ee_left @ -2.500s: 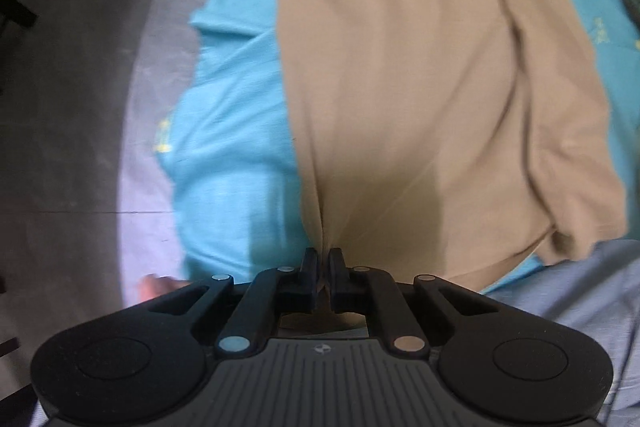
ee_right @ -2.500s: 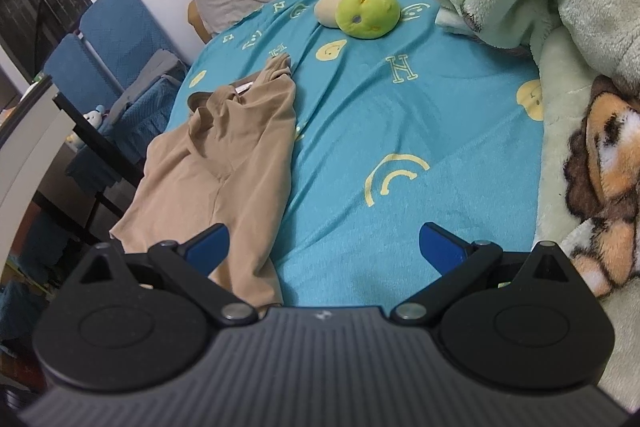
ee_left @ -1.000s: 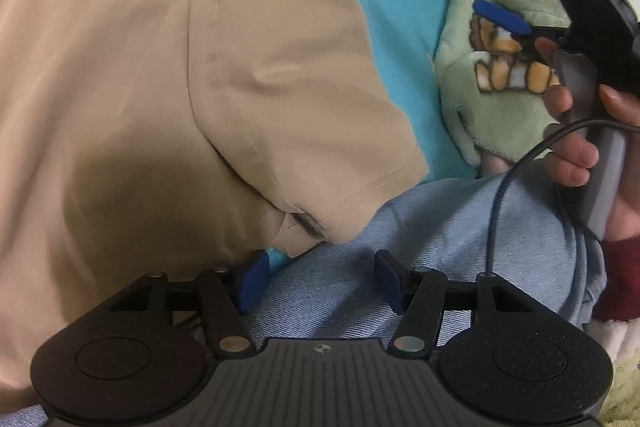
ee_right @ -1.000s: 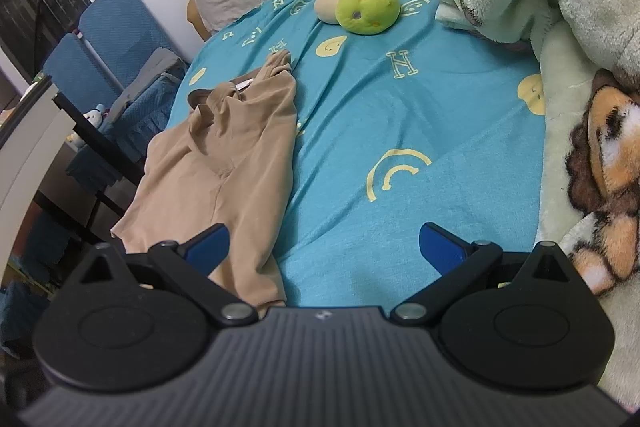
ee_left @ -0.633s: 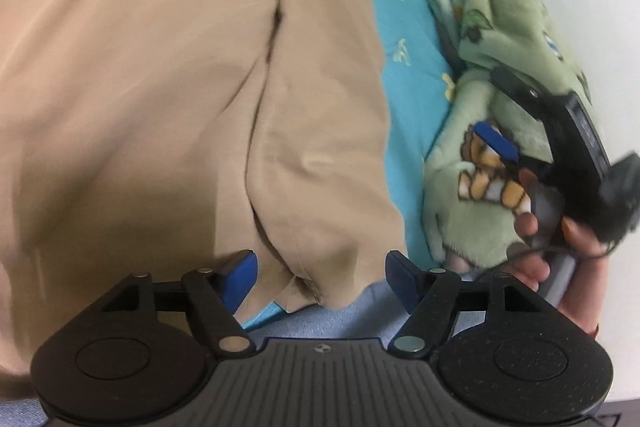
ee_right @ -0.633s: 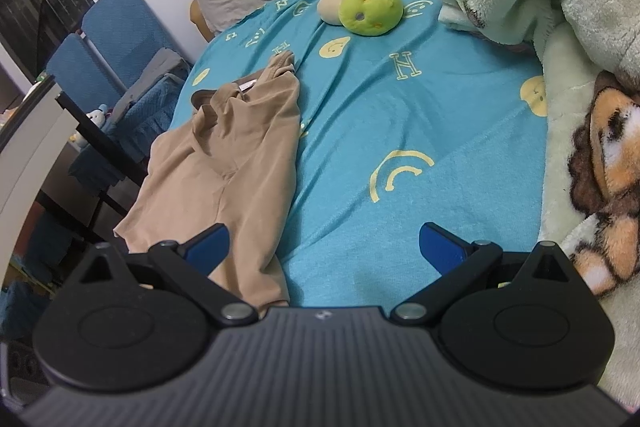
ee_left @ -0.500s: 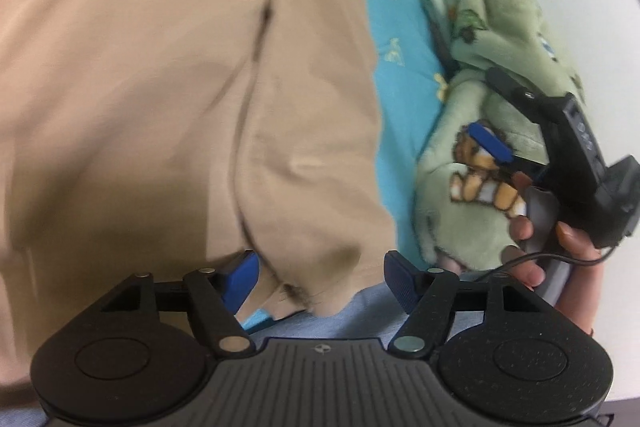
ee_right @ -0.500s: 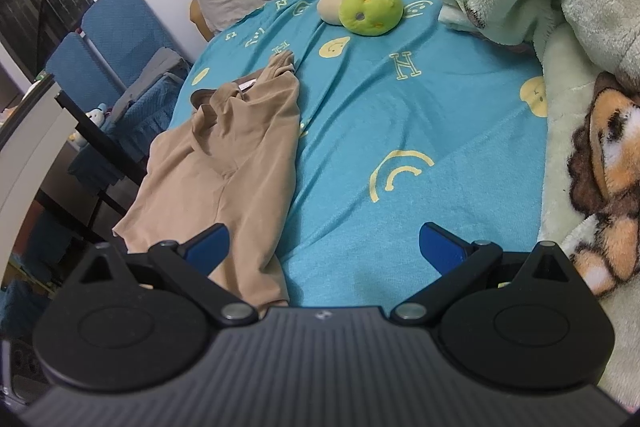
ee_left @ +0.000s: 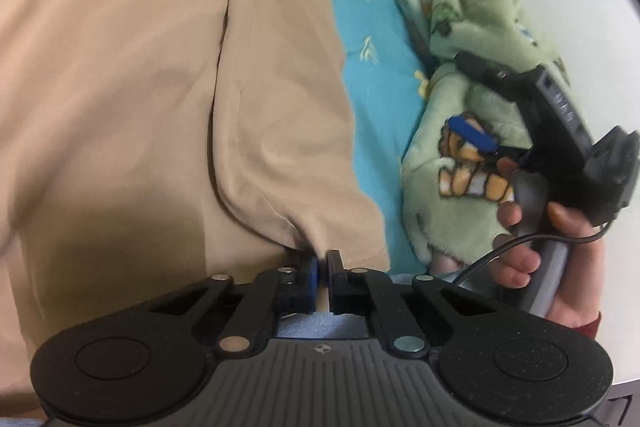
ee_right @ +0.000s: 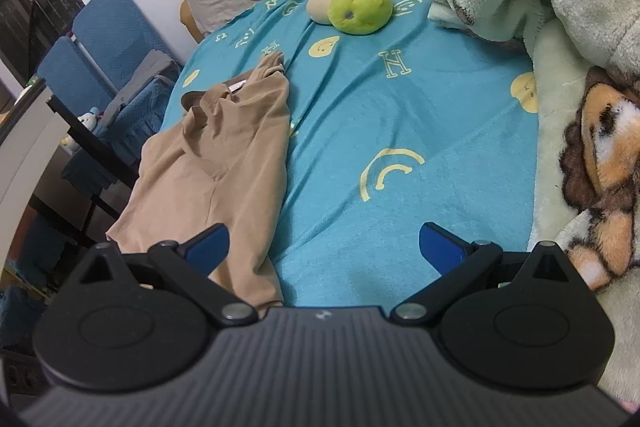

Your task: Fold clothes

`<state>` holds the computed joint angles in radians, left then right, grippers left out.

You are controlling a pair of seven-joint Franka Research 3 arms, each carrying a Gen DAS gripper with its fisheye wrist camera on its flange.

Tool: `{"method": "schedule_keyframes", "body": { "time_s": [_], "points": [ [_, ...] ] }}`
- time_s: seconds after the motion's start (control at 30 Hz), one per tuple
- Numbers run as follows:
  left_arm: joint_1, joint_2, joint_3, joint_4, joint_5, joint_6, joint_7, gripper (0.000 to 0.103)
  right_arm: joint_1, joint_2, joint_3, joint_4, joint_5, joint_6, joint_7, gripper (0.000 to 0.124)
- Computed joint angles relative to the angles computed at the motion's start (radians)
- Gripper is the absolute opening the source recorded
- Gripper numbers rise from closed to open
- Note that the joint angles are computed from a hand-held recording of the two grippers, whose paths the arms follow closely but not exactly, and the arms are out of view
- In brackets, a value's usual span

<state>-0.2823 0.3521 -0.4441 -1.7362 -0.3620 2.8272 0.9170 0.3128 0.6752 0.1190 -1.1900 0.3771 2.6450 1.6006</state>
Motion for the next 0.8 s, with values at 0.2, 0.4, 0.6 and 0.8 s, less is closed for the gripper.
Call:
{"method": "schedule_keyframes", "body": {
  "time_s": [0.2, 0.4, 0.6, 0.8],
  "points": [
    [-0.044, -0.048, 0.076, 0.045, 0.128, -0.216, -0.072, 0.003, -0.004, -0.001, 0.006, -0.003, 0.010, 0.005, -0.011, 0.103],
    [-0.119, 0.013, 0.144, 0.207, 0.348, -0.530, -0.189, 0.003, -0.001, -0.002, 0.006, -0.004, 0.008, 0.010, -0.023, 0.103],
    [-0.160, 0.009, 0.167, 0.221, 0.487, -0.513, -0.204, 0.023, -0.003, -0.023, 0.009, -0.039, 0.016, 0.050, -0.040, 0.103],
    [-0.232, -0.030, 0.215, 0.230, 0.756, -0.509, -0.339, 0.080, -0.001, -0.055, 0.023, -0.090, 0.019, 0.122, -0.104, 0.103]
  ]
}}
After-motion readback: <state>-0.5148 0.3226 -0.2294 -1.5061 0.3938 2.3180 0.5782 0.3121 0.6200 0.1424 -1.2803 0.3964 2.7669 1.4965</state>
